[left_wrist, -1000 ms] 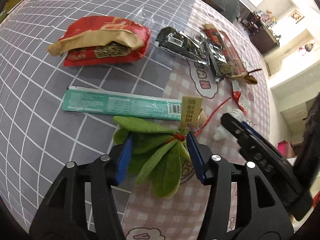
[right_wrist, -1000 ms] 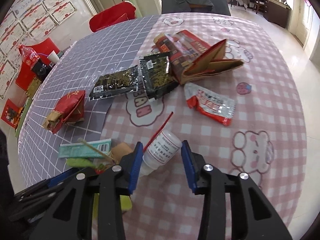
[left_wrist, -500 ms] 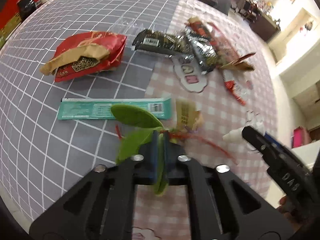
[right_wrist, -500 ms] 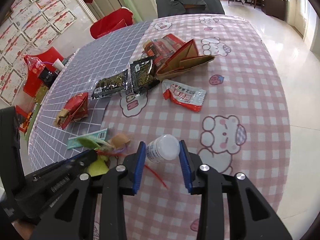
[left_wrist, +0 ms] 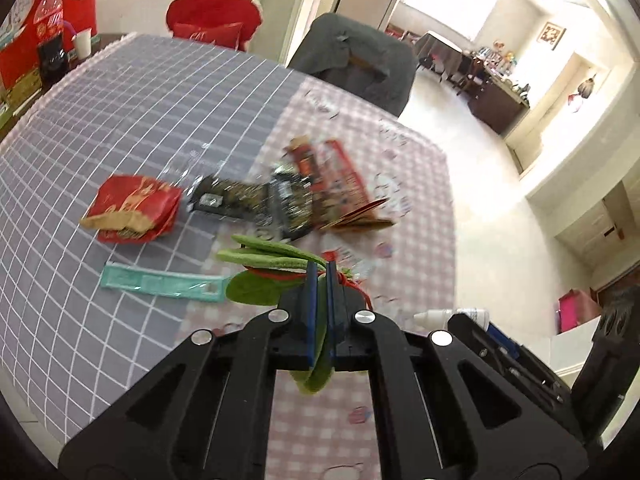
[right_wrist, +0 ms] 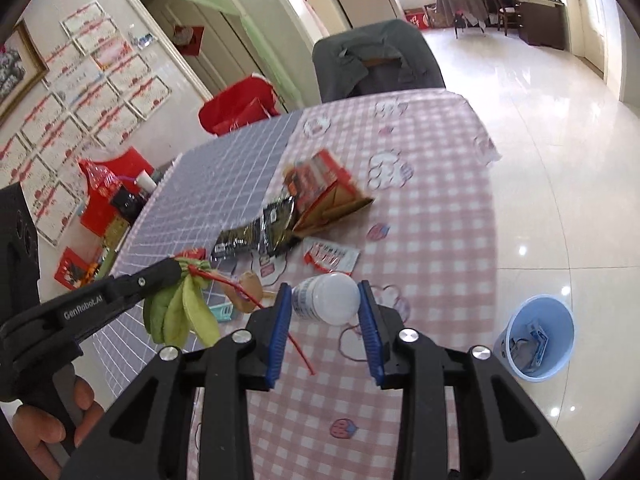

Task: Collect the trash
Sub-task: 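Carry the pea pods and the dropper bottle over the blue bucket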

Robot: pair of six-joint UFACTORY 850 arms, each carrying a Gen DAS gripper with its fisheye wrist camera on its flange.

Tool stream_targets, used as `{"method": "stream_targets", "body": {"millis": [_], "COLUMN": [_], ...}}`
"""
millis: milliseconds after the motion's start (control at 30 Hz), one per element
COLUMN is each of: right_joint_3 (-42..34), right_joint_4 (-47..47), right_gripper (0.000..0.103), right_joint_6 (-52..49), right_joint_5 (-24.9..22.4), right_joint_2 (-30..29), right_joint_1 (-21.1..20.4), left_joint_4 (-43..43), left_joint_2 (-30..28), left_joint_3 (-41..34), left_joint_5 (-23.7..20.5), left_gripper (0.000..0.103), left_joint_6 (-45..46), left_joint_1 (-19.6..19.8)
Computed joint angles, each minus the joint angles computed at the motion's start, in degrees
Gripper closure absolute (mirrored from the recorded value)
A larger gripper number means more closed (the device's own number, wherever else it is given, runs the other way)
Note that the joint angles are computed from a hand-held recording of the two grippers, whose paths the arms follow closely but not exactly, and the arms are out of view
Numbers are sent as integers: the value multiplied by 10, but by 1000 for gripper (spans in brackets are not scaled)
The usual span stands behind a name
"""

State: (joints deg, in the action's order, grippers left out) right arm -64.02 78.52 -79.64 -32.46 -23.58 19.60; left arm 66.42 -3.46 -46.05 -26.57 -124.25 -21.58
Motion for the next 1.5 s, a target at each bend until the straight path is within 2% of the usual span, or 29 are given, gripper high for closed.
{"method": "stream_targets", "body": {"millis": [233, 400, 500, 733, 933, 1000, 1233, 1400, 1500], "right_joint_3": [-14, -24, -30, -43, -59, -65, -94, -114, -125], "right_joint_4": [7, 14, 18, 34, 31, 32, 17, 0, -12], "right_gripper": [70, 70, 70, 70, 70, 70, 70, 70, 70], "right_joint_6": [-7, -12, -11, -17, 0, 4, 29, 51, 65], "right_joint_5": [-28, -40, -42, -26, -3, 7, 37, 46, 50], "right_joint_2": [0, 0, -2, -7, -21, -28, -61, -84, -96], "right_joint_1": [-45, -77, -97, -144, -188, -204, -245, -264, -271], "left_joint_4": [13, -7, -46, -104, -207, -275, -438, -534, -566], "left_joint_2": [-47, -93, -125, -201, -293, -332, -454, -555, -605], "left_joint_3": [-76, -144, -187, -293, -410, -463, -635, -789, -867], "left_joint_5": [-13, 6, 27, 26, 36, 37, 2, -64, -105], "left_gripper": [99, 99, 99, 99, 99, 99, 99, 99, 99], "left_joint_6": [1, 51, 112, 228, 386, 471, 670, 789, 826], "left_joint_1": [-25, -33, -37, -62, -76, -80, -92, -96, -97]}}
